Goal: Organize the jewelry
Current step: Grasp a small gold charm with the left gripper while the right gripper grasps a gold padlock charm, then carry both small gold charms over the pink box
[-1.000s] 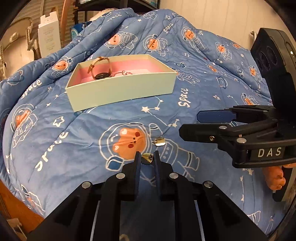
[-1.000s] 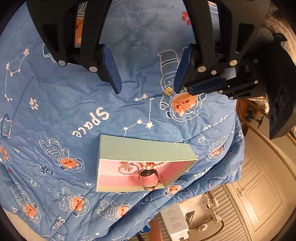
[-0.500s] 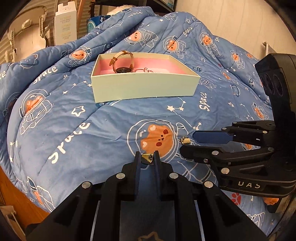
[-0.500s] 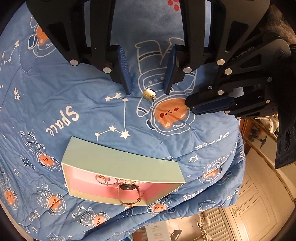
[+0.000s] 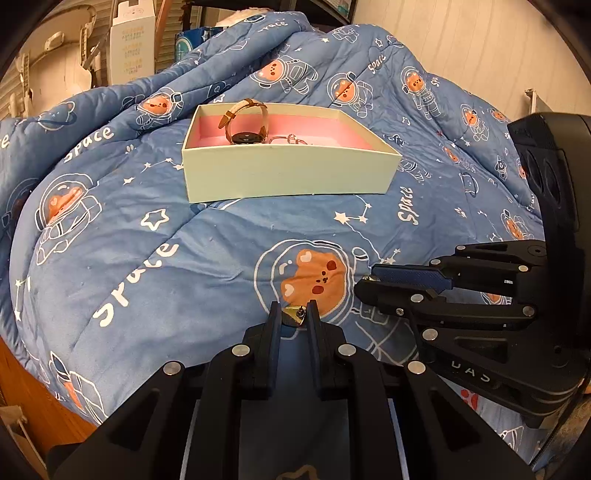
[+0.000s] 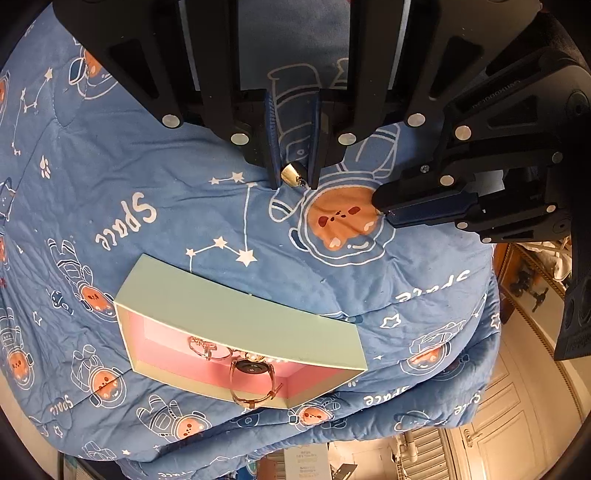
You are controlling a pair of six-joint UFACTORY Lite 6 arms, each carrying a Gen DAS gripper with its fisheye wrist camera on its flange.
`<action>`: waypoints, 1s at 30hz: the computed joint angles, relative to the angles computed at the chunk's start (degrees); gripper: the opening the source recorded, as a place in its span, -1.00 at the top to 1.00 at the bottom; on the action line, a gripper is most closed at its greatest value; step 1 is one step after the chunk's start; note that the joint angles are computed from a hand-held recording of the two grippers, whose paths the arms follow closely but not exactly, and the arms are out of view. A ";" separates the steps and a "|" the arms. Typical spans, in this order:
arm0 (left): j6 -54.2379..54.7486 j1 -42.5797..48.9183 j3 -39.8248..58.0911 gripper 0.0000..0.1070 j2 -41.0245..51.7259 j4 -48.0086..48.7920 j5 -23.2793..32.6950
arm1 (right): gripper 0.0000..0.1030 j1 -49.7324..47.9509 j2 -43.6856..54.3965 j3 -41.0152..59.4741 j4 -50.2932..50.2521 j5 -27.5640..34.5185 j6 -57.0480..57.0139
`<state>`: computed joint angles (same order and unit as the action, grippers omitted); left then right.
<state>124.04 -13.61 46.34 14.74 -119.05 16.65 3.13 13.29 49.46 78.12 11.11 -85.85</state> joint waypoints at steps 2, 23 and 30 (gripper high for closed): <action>-1.40 0.32 0.00 0.75 -0.21 1.47 0.50 | 0.70 -1.61 0.03 0.35 -2.01 2.52 1.64; -27.16 -0.19 8.91 0.75 -0.99 29.68 2.11 | 0.70 -15.50 4.27 15.28 -18.51 27.39 15.21; -40.58 -1.04 18.22 0.75 2.72 43.18 3.29 | 0.70 -16.22 7.49 24.20 -24.70 29.95 20.30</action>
<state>83.46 -14.65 64.56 17.46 -75.87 19.94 -13.08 20.78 73.66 53.42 41.06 -65.55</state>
